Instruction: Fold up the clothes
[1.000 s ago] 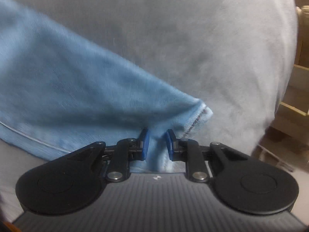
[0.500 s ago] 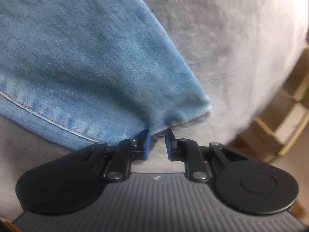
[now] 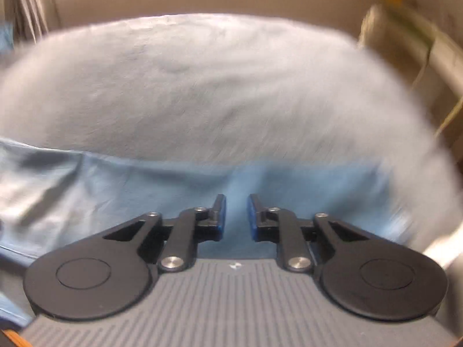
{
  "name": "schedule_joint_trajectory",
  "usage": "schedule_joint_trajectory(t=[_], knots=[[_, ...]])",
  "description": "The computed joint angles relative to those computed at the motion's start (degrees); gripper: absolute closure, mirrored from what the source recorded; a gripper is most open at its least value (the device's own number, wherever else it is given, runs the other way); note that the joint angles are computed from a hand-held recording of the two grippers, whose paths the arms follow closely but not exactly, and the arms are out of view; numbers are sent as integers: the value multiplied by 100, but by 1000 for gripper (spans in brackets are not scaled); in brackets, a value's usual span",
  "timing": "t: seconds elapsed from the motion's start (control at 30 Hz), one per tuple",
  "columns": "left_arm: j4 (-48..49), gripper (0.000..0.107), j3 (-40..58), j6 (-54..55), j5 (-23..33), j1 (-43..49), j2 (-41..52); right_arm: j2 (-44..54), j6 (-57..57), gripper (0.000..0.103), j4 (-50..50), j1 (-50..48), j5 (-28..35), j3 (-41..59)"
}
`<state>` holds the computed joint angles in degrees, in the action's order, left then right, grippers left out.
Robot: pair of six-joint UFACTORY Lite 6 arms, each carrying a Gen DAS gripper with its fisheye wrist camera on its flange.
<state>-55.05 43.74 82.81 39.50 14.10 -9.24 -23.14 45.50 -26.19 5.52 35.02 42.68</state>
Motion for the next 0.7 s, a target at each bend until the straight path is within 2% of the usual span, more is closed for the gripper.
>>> schedule_joint_trajectory(t=[0.03, 0.1, 0.13, 0.2, 0.3, 0.33, 0.47, 0.57, 0.63, 0.7], knots=[[-9, 47, -13, 17, -5, 10, -10, -323, 245, 94, 65, 37, -263, -454], [-12, 47, -46, 33, -29, 14, -43, -1016, 1233, 97, -294, 370, -326, -1260], [4, 47, -58, 10, -60, -7, -61, -1402, 1752, 103, -635, 547, -111, -1623], [49, 47, -82, -42, -128, -54, -102, -1652, 2635, 103, -1422, 785, 480, -1907], [139, 47, -111, -132, -213, -111, -165, -1039, 3723, 103, -2379, 1217, 1729, -1675], [171, 47, -115, -161, -226, -116, -182, -901, 4054, 99, -2577, 1370, 1892, -1599], [228, 47, -178, -206, -336, -180, -263, -1156, 4534, 102, -3163, 1818, 1363, -1723], [287, 47, -197, -250, -408, -229, -292, -772, 4583, 103, -3150, 795, 820, -1850], [335, 47, -186, -286, -425, -239, -289, -414, 5232, 103, -3873, 304, 797, -1985], [346, 47, -200, -286, -444, -249, -305, 286, 5589, 103, -4407, 14, 1028, -1754]])
